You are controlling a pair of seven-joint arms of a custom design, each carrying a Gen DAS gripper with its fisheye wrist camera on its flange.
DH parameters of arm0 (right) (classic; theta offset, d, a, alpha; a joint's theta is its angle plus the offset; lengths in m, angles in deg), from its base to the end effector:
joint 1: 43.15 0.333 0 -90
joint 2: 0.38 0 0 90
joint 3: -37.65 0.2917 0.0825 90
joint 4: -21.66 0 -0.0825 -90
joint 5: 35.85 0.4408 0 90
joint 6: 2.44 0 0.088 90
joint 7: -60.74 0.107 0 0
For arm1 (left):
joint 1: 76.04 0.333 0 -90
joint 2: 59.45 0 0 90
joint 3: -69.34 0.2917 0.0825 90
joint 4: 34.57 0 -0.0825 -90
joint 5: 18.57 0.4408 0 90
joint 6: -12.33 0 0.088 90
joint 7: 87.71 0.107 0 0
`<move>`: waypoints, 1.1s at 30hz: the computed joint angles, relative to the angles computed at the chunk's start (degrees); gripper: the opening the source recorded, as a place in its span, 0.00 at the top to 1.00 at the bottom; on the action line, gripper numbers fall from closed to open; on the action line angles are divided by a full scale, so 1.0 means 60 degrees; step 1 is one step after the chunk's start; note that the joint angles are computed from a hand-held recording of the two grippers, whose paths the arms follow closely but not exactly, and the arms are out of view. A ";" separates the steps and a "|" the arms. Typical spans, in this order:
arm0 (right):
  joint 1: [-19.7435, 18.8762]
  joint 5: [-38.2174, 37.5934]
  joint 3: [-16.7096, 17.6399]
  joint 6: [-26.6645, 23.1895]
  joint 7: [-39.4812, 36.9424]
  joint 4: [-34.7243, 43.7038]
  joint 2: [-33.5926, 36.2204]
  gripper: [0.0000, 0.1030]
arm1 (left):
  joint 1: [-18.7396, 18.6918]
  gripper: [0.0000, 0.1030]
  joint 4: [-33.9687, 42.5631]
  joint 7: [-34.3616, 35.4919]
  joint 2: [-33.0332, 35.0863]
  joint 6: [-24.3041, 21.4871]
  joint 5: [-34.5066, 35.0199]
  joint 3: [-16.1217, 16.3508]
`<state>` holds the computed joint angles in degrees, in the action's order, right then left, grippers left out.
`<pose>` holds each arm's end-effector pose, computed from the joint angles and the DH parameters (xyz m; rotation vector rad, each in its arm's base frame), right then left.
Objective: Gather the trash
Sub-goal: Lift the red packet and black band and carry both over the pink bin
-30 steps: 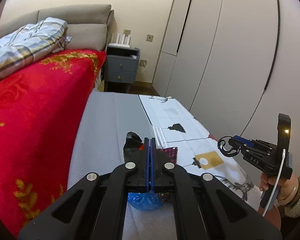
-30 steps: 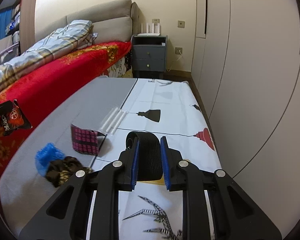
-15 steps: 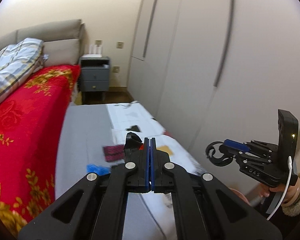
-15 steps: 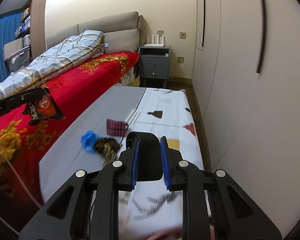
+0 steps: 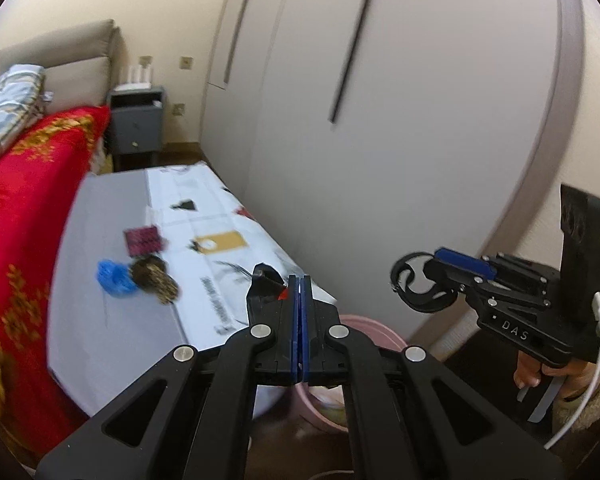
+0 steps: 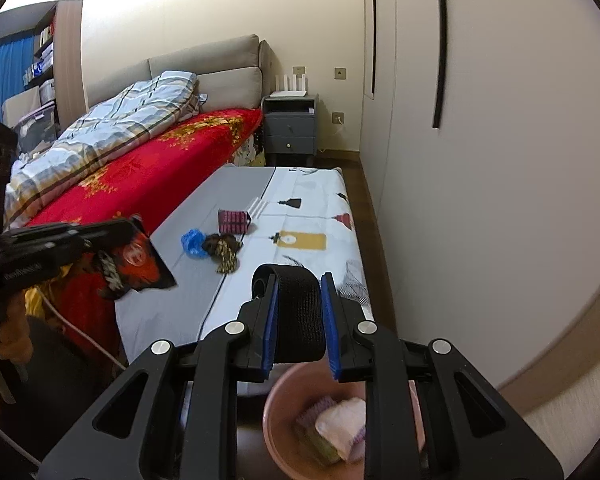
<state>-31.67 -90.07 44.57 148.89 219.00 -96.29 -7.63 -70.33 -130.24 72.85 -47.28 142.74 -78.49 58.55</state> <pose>0.5804 0.2176 0.5193 -1.5122 1.8048 -0.9548 0.7087 -0.0749 0.4941 -1.0560 2.4187 -1.4413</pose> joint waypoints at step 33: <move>-0.1058 0.0423 0.0322 -0.1285 0.1324 -0.2318 -0.1590 0.80 | -0.1597 0.99 0.1123 -0.1807 0.1984 -0.0272 0.3485 -0.0974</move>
<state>-38.03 -87.53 46.50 141.18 226.94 -110.20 -17.17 -79.91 -123.51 62.01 -35.38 141.11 -57.57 52.71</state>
